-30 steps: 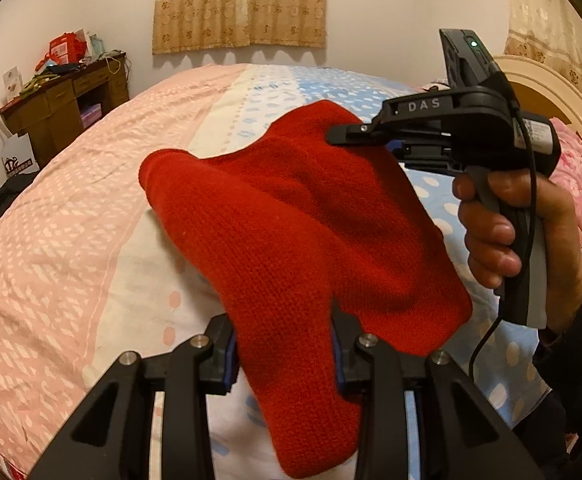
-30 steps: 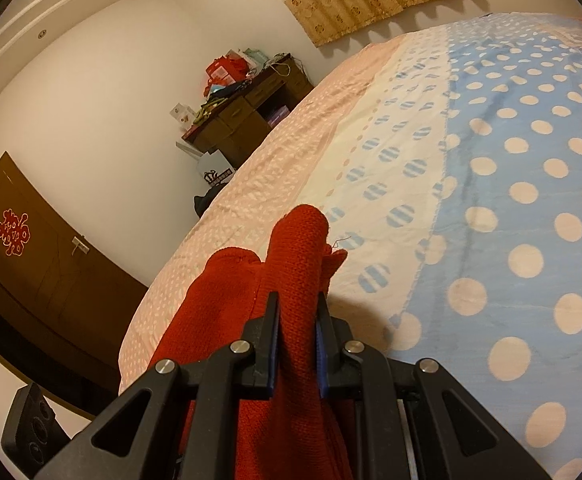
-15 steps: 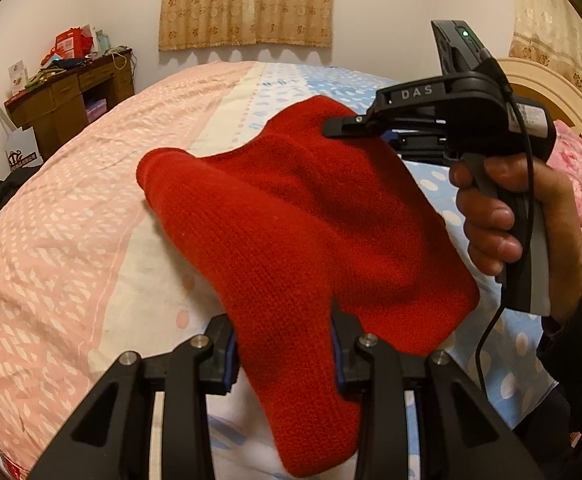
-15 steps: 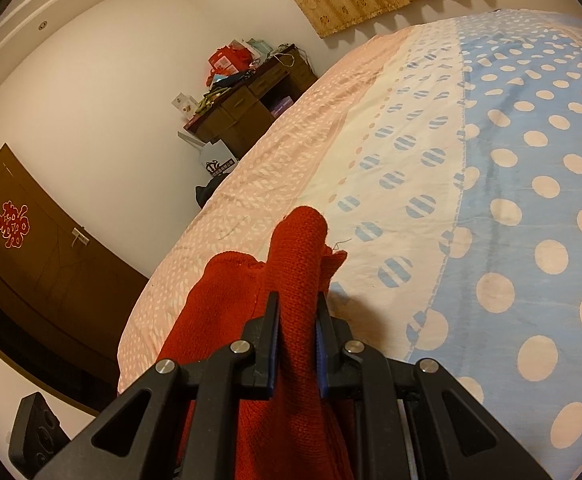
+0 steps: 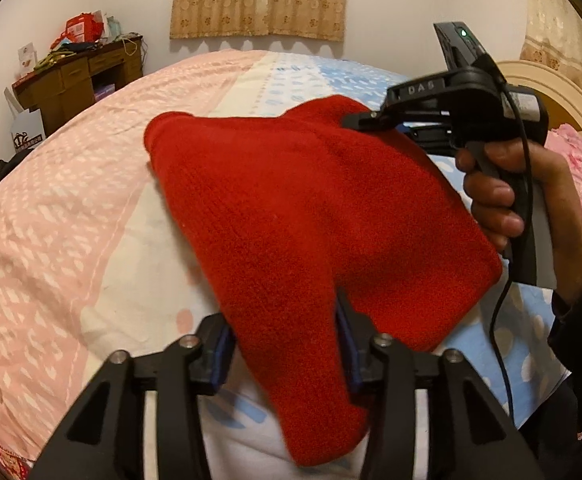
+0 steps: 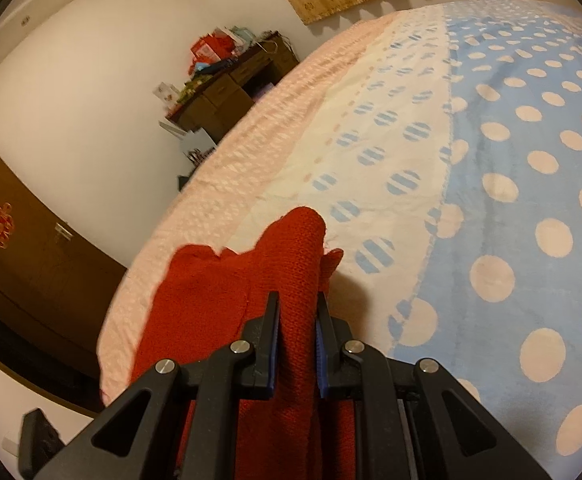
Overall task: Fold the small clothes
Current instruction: 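Lower the sweater onto the pink-dotted quilt and open both grippers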
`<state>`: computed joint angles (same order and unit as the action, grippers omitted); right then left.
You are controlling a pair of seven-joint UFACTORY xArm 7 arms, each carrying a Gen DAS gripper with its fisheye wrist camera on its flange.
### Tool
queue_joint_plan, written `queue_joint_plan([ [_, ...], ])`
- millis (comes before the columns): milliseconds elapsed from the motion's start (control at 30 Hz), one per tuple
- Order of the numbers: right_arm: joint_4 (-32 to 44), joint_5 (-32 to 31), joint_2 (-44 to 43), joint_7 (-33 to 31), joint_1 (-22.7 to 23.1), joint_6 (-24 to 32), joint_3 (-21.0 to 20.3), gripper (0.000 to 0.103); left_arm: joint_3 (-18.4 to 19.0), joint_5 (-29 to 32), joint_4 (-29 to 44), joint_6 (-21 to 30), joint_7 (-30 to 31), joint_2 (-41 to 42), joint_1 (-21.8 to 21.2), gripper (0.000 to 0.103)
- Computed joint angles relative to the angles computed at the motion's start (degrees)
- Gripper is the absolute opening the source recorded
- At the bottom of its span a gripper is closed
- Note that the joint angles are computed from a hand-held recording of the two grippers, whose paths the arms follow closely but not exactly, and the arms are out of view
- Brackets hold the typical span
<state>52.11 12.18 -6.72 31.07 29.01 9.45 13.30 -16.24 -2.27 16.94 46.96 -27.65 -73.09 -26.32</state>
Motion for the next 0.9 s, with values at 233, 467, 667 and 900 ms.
queue_joint_plan([
  [233,-0.2,-17.4,0.0,14.4,-5.1,3.1,4.0,0.017,-1.7,0.8,0.4,2.1,-1.4,-0.6,0.5,0.058],
  [467,-1.4,-32.7,-8.6,30.0,-9.2,11.1,9.1,0.028,-2.3,2.3,2.6,5.5,-2.5,-3.9,1.4,0.077],
  [667,-1.4,-40.9,-21.5,37.0,-11.0,26.6,17.4,0.051,-2.4,3.5,4.7,6.0,-3.2,-8.1,4.1,0.091],
  [900,-0.4,-41.6,-28.7,37.7,-10.0,33.7,23.0,0.06,-3.2,4.0,6.1,5.3,-3.5,-11.7,6.7,0.1],
])
